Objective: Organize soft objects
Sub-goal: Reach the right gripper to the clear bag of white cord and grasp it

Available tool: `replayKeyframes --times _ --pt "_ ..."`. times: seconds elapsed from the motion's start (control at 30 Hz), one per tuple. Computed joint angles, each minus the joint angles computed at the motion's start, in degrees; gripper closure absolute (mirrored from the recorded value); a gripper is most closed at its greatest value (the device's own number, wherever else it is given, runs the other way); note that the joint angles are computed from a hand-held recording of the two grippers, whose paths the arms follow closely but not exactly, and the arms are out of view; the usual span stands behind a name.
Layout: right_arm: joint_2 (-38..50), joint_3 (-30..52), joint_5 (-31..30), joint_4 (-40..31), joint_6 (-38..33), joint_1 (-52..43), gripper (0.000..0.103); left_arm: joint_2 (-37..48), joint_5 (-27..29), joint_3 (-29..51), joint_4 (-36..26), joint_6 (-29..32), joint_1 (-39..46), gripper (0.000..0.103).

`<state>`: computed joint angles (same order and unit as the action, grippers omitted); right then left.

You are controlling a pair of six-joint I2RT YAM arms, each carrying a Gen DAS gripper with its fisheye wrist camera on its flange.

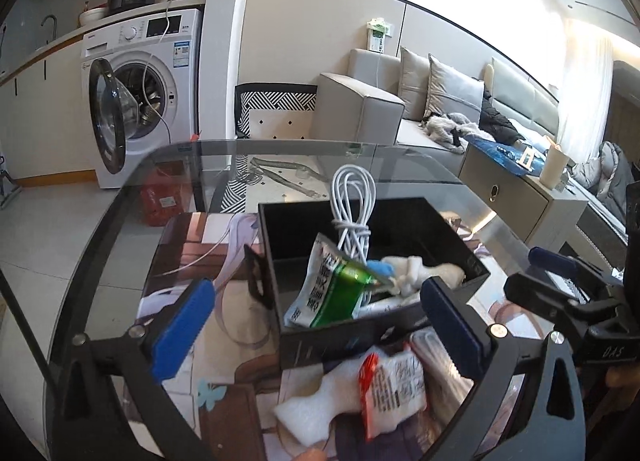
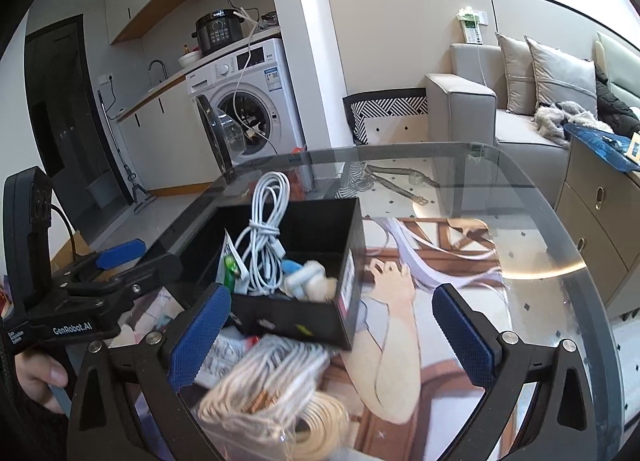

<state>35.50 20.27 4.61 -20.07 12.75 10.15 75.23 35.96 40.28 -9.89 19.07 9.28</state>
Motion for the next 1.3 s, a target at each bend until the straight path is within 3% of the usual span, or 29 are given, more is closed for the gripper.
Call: replayKeyframes --times 0.43,0.67,1.3 --pt "-4.6 -2.2 3.9 -6.0 1.1 8.0 0.001 -3.9 -0.2 -5.6 -0.6 5.0 3.4 0.0" --pt "0.1 -1.7 4.5 -5.9 2.0 12.7 0.001 -4.8 0.8 -7.0 -1.4 7.1 5.1 0.0" --pt "13.6 -1.6 8.6 0.7 6.1 21.7 0.001 -1.9 -0.3 -6.6 -0.3 6.0 4.9 0.0"
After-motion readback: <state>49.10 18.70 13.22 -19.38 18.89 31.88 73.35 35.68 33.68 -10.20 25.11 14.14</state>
